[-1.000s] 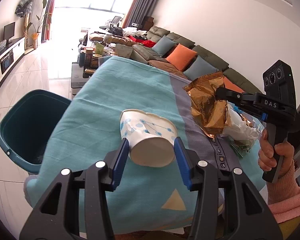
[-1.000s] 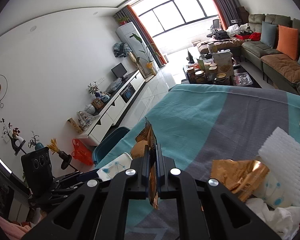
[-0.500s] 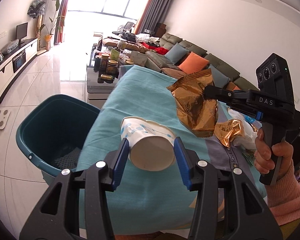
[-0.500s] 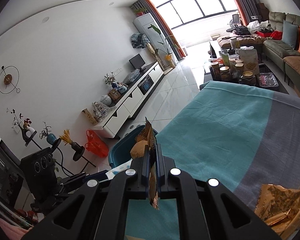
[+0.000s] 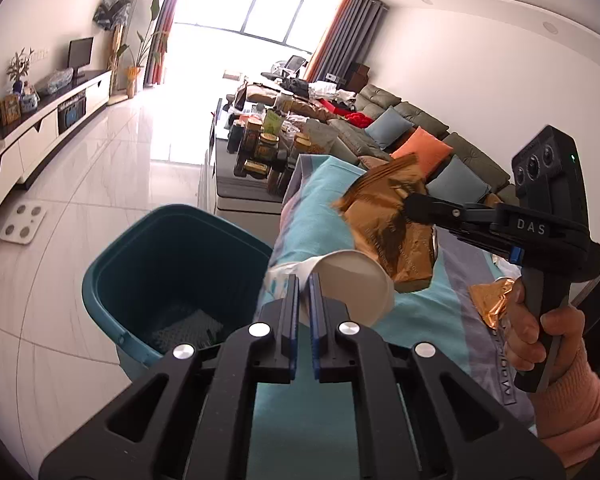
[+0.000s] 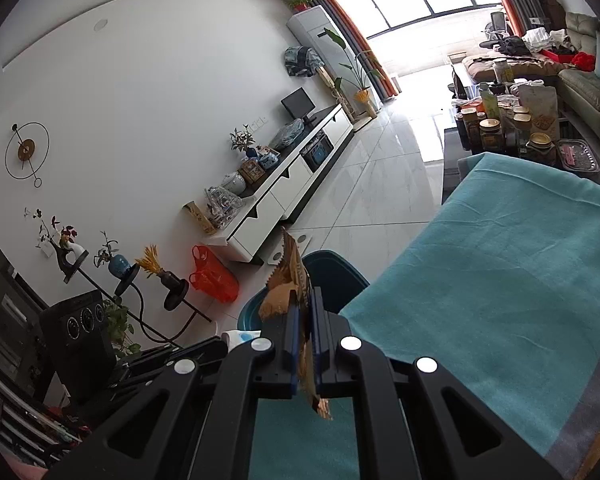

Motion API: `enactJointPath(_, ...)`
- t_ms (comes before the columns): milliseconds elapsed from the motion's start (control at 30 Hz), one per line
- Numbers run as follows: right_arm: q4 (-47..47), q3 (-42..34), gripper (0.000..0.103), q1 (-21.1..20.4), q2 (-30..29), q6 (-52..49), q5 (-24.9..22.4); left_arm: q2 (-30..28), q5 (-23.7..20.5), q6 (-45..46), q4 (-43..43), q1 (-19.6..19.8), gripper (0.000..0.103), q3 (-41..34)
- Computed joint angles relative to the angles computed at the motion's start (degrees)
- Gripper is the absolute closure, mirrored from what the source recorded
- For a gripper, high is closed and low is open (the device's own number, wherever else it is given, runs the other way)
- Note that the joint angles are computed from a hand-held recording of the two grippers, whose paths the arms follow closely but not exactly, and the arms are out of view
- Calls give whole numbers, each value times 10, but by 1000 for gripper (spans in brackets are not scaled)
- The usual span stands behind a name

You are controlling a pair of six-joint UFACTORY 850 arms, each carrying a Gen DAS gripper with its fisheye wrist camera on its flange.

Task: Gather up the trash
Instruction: 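Carry the cup and gold wrapper over to the teal bin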

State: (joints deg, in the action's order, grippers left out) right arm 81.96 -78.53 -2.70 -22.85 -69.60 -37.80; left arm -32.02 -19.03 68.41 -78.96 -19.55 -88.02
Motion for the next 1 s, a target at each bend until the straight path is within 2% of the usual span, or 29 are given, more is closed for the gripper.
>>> enactJointPath(200,-62,-37,98,18,-44,72,2,-9,-13,3,-8,8,95,-5)
enactJointPath(300,-53,-35,98,17,-47,76,-1,-18,-25,-11,5,8,86,-17)
enactJointPath(367,-50,-32,98,14,-47,76,0,-18,-33,13,-11,7,79,-13)
enactJointPath(467,-50,-30,98,13,-47,78,0,-22,-54,27,-13,7,76,-17)
enactJointPath(567,-48,-24,98,10,-45,74,0,-18,-70,55,-33,5,76,-8)
enactJointPath(667,-41,-16,98,8,-42,69,-3,-19,-93,68,-43,5,89,-10)
enactJointPath(700,-40,-16,98,7,-41,69,-3,-20,-99,67,-43,4,90,-12)
enactJointPath(867,-30,-5,98,1,-33,55,-7,-20,-107,66,-51,4,95,-11)
enactJointPath(1000,-25,-8,98,0,-34,46,-12,-17,-93,61,-49,3,96,-5)
